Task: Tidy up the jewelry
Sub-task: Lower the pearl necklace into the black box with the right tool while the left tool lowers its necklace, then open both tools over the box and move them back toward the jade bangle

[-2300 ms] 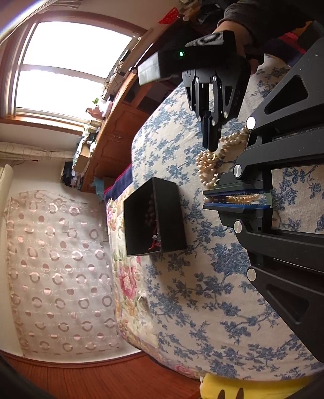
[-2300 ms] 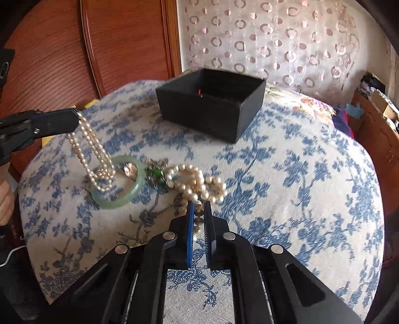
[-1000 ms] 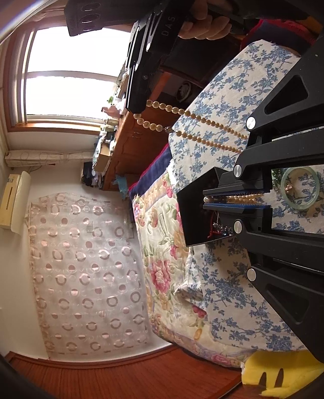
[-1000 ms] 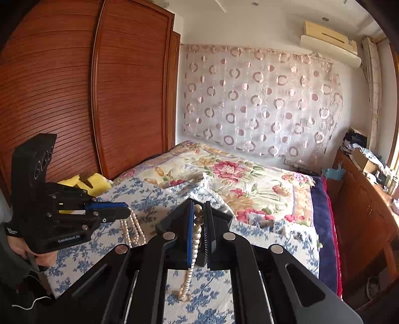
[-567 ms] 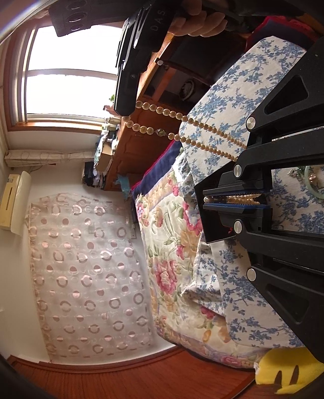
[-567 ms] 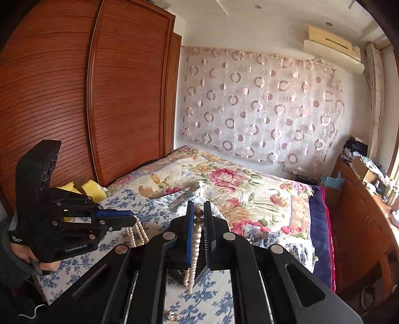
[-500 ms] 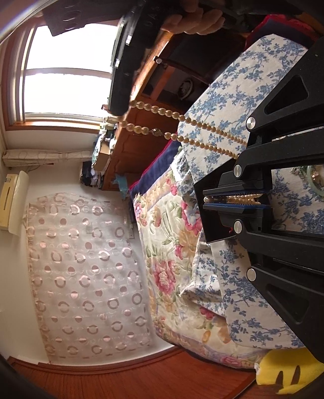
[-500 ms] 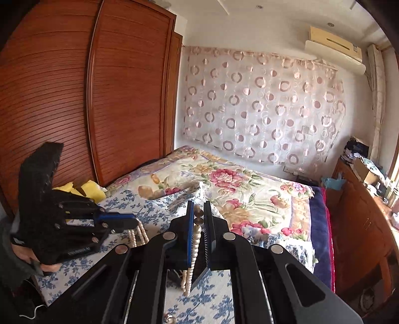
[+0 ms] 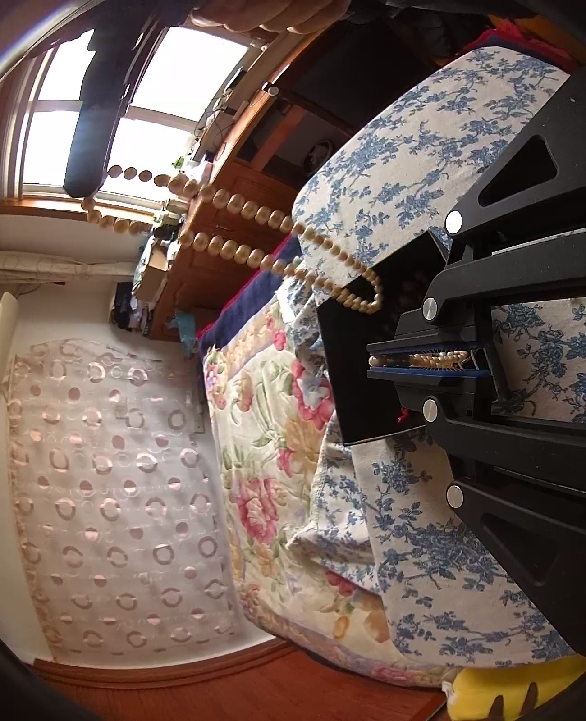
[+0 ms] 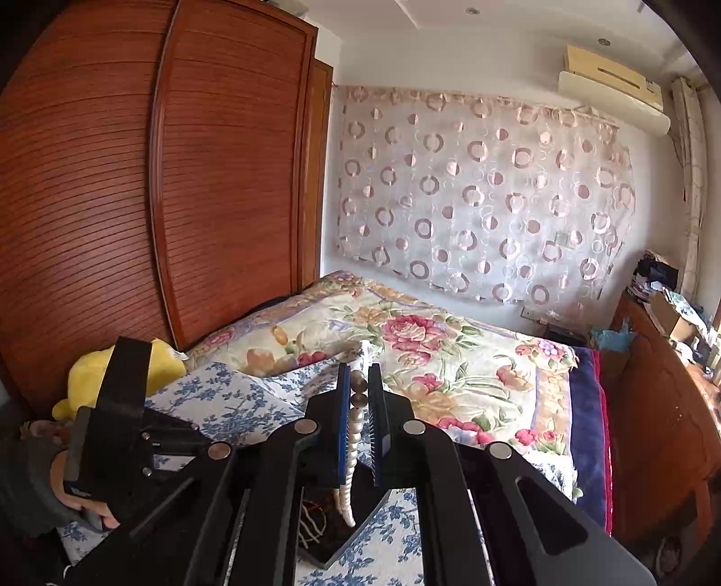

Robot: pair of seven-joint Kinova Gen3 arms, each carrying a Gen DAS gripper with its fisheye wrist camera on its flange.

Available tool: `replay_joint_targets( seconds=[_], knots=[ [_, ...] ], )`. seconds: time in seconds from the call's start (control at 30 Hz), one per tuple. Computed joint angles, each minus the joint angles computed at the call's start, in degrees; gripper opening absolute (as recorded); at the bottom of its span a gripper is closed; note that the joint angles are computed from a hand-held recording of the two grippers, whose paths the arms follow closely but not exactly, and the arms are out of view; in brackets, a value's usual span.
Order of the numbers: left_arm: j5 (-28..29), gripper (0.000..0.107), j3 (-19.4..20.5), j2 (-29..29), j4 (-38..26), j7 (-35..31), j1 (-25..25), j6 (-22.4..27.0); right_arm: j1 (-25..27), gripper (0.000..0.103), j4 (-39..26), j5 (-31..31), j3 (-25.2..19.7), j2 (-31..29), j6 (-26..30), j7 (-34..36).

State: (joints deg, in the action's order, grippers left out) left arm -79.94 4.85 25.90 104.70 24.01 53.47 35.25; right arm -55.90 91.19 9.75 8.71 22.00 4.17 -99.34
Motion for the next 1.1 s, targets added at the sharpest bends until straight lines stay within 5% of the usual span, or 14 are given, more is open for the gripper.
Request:
replay_joint_targets(
  seconds=[0.1,0.27,0.47,0.87,1.1],
  knots=[
    [-0.12,0.004,-0.04,0.35,0.19,0.11,-0.43,-1.14,-1.4,0.009,-3.03,0.62,2.56,3.0,1.97,-1.0],
    [1.25,0.004,-0.45,1.66,-0.49,-0.81,0.19,-0.22,5.62,0.009,-8.09,0.7,-5.85,7.79,7.21,0.88],
    [1.03,0.004,-1.11,2.46,-0.7,-0.3,1.23,0.07,7.76,0.009,-10.03,1.15,-9.22,11.51,10.27,1.02],
    [2.06,0.004,-1.26,2.62,-0.68,-0.64,2.17,1.35,10.18,0.009,-10.2,-1.04,-12.65,14.72,10.95,2.11],
    [2.91,0.005,-1.1,2.24,-0.16,-0.59,2.86,2.23,8.83,0.01,-7.64,-0.78,-10.32,13.51,8.59,0.02]
  ],
)
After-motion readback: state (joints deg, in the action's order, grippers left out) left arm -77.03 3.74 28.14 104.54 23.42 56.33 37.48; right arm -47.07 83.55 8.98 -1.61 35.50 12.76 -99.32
